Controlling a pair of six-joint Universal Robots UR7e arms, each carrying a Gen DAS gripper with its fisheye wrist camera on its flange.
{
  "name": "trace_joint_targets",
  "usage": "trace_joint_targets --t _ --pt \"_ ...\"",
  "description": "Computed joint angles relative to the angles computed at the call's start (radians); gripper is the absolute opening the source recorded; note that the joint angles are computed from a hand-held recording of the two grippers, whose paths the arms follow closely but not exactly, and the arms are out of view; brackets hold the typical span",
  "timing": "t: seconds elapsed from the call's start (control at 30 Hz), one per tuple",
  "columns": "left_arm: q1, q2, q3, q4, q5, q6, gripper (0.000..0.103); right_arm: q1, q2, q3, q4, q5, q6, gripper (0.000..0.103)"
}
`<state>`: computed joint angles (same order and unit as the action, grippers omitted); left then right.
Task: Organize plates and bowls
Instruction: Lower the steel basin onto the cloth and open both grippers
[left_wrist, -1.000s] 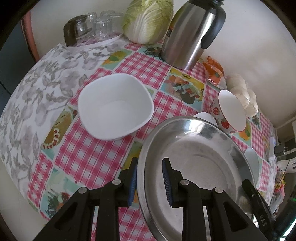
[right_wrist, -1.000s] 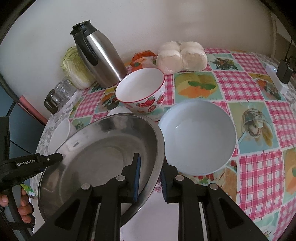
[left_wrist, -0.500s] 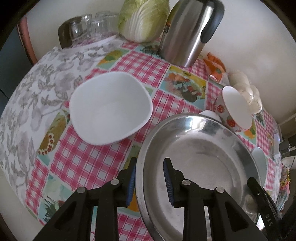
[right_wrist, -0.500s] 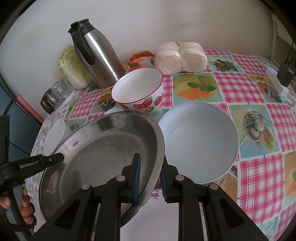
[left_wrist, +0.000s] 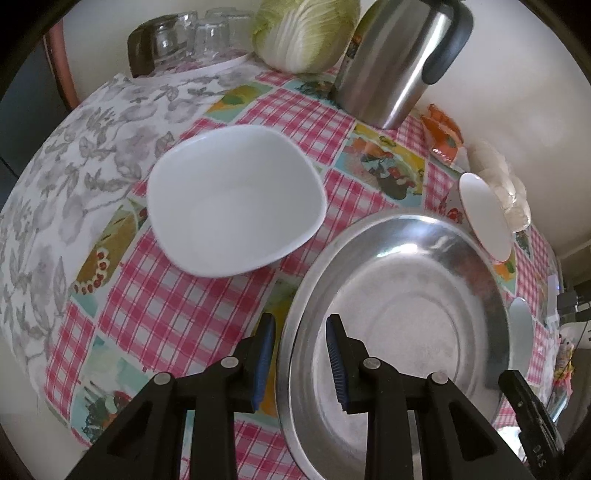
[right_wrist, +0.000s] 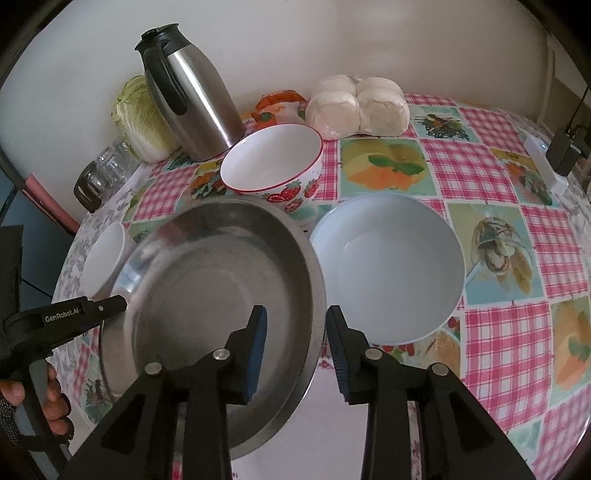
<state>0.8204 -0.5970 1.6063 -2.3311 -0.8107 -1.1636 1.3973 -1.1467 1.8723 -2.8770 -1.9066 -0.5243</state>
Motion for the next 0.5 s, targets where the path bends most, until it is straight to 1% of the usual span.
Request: trace_joint_targets --t 0.1,0.23,0.27,0.3,0.4,0.5 --pt "0.001 -0.003 -0.002 0.022 -0.012 -0.022 0.03 0.01 -0.004 0.005 -0.002 -0.028 -0.011 0.034" --pt "0.003 -0.012 -0.004 0.085 -0.05 -0.071 0.03 0.018 -0.002 0.008 0.015 -0.079 -0.014 0.034" --pt "0.002 -0.013 -0.001 0.085 -0.055 -0.076 0.03 0.019 -0.001 0.01 0.018 -0.088 -0.019 0.032" --pt "0.001 -0.016 0.005 0.08 -0.061 -0.075 0.03 0.019 -0.001 0.011 0.022 -0.091 -0.025 0.026" --pt "-0.009 -0.019 0.011 0.084 -0.061 -0.072 0.03 0.026 0.01 0.016 0.005 -0.125 -0.049 0.017" --pt "-0.02 -0.017 0.012 0.072 -0.061 -0.055 0.03 0.019 0.01 0.014 0.007 -0.108 -0.047 0.016"
